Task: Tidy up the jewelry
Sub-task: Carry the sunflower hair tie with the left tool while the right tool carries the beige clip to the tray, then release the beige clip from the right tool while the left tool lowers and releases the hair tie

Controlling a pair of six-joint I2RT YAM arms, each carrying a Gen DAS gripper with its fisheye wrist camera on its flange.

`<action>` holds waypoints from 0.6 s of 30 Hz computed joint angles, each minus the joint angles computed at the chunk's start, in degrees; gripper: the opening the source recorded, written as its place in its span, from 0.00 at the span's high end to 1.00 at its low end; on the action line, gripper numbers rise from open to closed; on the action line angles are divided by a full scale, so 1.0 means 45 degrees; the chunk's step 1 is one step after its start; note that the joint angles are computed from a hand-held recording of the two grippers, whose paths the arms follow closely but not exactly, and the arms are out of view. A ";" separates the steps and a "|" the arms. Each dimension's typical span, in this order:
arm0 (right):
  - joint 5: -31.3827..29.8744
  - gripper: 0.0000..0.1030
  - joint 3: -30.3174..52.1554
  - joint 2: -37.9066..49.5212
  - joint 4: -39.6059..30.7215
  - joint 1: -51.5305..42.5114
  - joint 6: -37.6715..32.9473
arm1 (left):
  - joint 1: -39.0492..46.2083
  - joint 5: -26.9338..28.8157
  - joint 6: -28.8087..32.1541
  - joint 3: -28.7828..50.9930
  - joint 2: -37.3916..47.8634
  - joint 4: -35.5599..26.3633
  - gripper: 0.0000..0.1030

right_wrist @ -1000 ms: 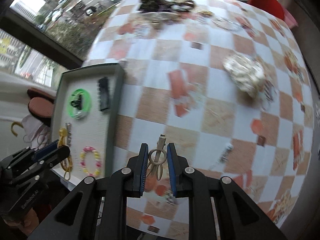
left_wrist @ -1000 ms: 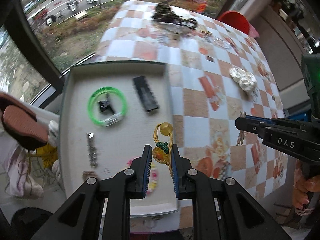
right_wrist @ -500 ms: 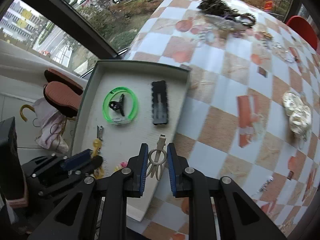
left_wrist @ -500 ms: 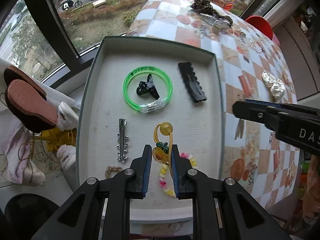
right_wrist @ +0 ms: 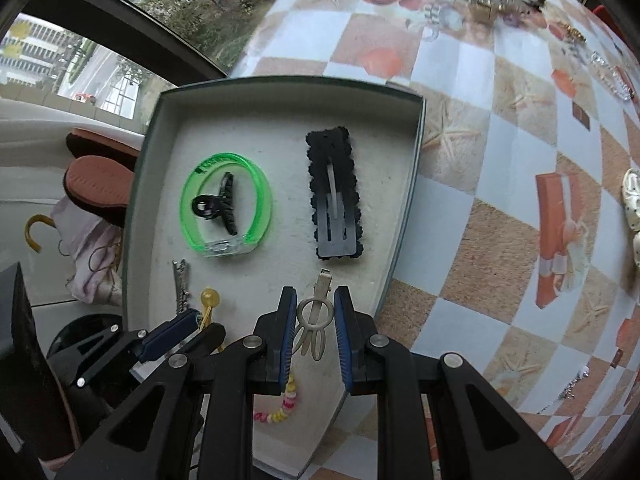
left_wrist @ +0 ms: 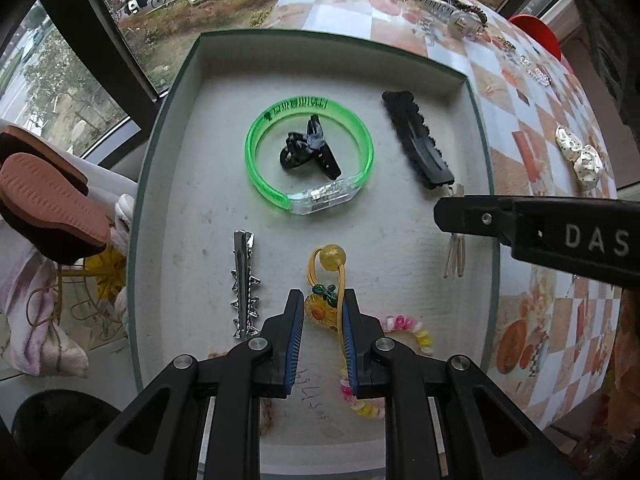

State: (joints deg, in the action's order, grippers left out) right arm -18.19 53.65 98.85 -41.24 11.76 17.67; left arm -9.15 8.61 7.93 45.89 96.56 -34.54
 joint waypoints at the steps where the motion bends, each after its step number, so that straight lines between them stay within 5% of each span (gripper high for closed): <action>1: 0.0026 0.80 0.0024 0.0144 0.0062 0.0031 0.0014 | -0.0035 -0.0058 0.0029 -0.0031 0.0053 0.0060 0.78; 18: 0.0065 0.79 0.0272 0.1083 0.0411 0.0399 0.0231 | -0.0553 -0.0707 0.0013 -0.0105 0.0149 0.0259 0.78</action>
